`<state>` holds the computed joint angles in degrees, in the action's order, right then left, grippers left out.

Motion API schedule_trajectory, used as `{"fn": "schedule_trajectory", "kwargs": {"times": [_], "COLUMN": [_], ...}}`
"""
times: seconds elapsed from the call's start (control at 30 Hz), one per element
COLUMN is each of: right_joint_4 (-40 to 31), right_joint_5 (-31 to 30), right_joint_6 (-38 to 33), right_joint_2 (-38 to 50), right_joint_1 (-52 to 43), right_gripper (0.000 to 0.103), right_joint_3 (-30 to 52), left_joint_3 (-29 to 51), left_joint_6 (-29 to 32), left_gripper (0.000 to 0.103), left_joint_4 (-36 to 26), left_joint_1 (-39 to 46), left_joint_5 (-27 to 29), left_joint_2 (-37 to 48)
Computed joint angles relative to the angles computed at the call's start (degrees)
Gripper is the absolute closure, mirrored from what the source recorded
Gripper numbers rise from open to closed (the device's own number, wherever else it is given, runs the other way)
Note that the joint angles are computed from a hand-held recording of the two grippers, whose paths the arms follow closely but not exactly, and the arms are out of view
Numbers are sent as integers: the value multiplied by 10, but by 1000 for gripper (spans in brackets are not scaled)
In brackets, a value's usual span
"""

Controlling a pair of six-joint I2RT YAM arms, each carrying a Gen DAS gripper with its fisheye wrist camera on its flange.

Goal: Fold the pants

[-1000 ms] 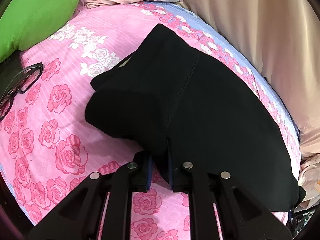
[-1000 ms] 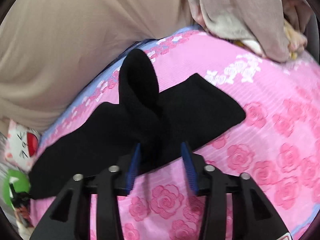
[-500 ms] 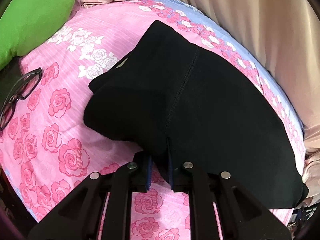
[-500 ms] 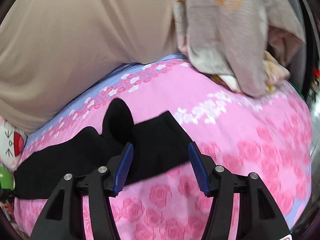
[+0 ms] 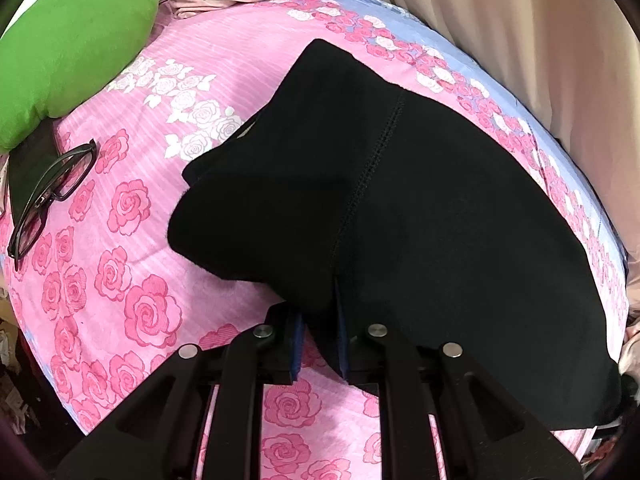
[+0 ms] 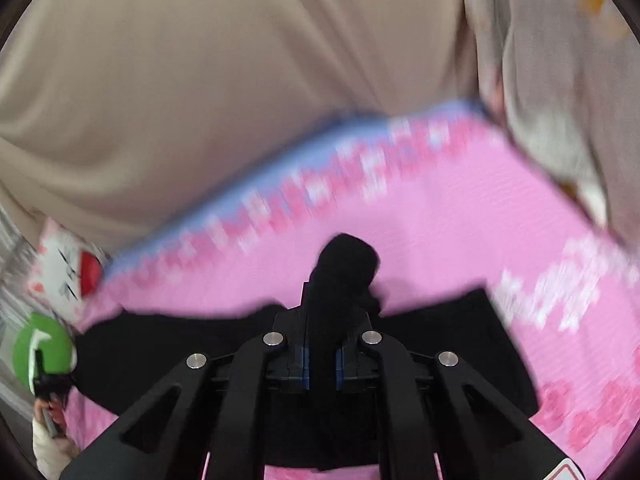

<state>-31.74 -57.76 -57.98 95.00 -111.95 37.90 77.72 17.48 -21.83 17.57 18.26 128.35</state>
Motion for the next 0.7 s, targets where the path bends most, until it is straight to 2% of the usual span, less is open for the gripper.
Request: {"fn": "schedule_trajectory", "kwargs": {"times": [0.03,0.07,0.1,0.13,0.17,0.23,0.27,0.33,0.43,0.5,0.57,0.6,0.63,0.67,0.7], "right_joint_4": [-55,-61,1,75,121,136,135,132,110,50,27,35,60,80,97], "right_joint_5": [-35,-42,-15,37,103,150,139,140,144,134,123,121,124,132,144], "right_joint_6": [-44,-47,-6,28,59,56,31,25,7,-12,-9,-6,6,15,32], "right_joint_2": [8,20,33,66,129,215,230,220,229,250,257,250,243,237,223], "right_joint_1": [-45,-69,-79,-73,-60,-60,-73,-83,-92,-101,-93,-88,-72,-59,-37], "right_gripper": [96,96,96,96,96,96,96,87,83,65,57,58,65,94,95], "right_joint_3": [28,43,40,38,52,79,78,70,80,120,141,136,126,118,108], "left_joint_3": [-2,-4,-6,-9,-12,-17,-19,-18,-10,-6,-7,-9,-14,-18,-18], "left_joint_6": [2,3,3,4,3,-1,-1,-1,-1,-2,-2,-2,0,3,2], "left_gripper": [89,89,89,89,89,89,88,88,88,88,88,88,88,88,88], "left_joint_4": [1,5,8,13,18,28,31,31,29,26,30,34,37,39,39], "left_joint_1": [0,-1,-2,-3,-5,-11,-13,-17,-19,-16,-16,-17,-17,-15,-15], "left_joint_5": [-1,-3,-5,-7,-10,-18,-22,-32,-34,-30,-30,-33,-35,-36,-37], "left_joint_2": [-1,-1,-2,-3,-4,-5,-6,-6,-1,2,3,2,0,-4,-4]}}
